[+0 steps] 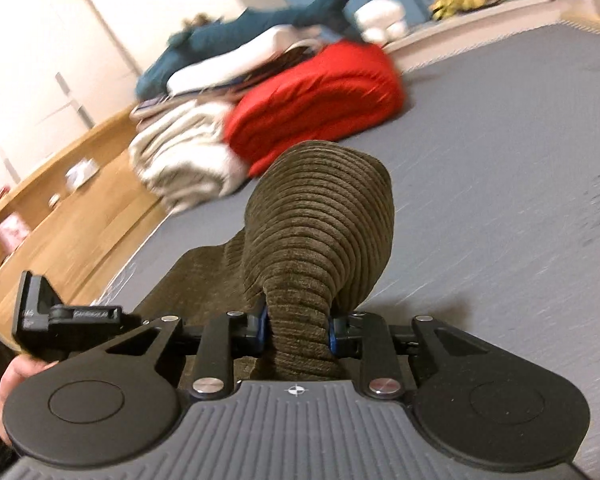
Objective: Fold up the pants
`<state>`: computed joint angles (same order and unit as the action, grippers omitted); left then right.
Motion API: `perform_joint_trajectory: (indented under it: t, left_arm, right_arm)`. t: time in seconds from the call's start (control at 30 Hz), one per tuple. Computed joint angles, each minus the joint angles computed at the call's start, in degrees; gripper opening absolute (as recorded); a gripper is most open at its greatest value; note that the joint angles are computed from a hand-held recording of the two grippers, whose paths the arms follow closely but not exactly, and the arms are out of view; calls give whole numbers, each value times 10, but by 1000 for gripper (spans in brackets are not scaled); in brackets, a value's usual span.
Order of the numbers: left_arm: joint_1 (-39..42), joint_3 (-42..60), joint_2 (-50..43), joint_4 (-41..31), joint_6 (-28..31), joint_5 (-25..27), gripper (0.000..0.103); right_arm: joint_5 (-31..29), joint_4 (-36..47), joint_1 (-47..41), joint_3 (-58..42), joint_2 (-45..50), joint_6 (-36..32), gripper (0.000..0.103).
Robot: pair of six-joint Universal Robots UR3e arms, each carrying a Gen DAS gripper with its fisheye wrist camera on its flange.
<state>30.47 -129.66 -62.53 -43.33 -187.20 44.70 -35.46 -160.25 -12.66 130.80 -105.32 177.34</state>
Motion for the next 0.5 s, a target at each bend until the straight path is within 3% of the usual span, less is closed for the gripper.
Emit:
perform_joint_trajectory:
  t: [0.1, 0.2, 0.27, 0.33, 0.37, 0.43, 0.5]
  left_arm:
    - [-112, 34, -127, 177, -92, 43, 43]
    - [-191, 74, -211, 242, -124, 105, 50]
    - [-230, 96, -238, 253, -142, 185, 52]
    - [-268, 115, -247, 258, -149, 281, 54]
    - [-274, 115, -245, 265, -150, 302, 54]
    - [-270, 104, -232, 284, -143, 289, 53]
    - [-258, 71, -200, 300, -112, 256, 53]
  right_arm:
    - [22, 37, -73, 5, -29, -42, 28]
    - [20, 65, -117, -9, -21, -94, 28]
    - [-39, 35, -105, -25, 24, -72, 34]
    - [-140, -6, -69, -46, 72, -4, 50]
    - [-200, -36, -53, -45, 83, 32, 51]
    - [-218, -33, -60, -39, 76, 47, 52]
    - [-175, 6, -84, -28, 46, 20, 52]
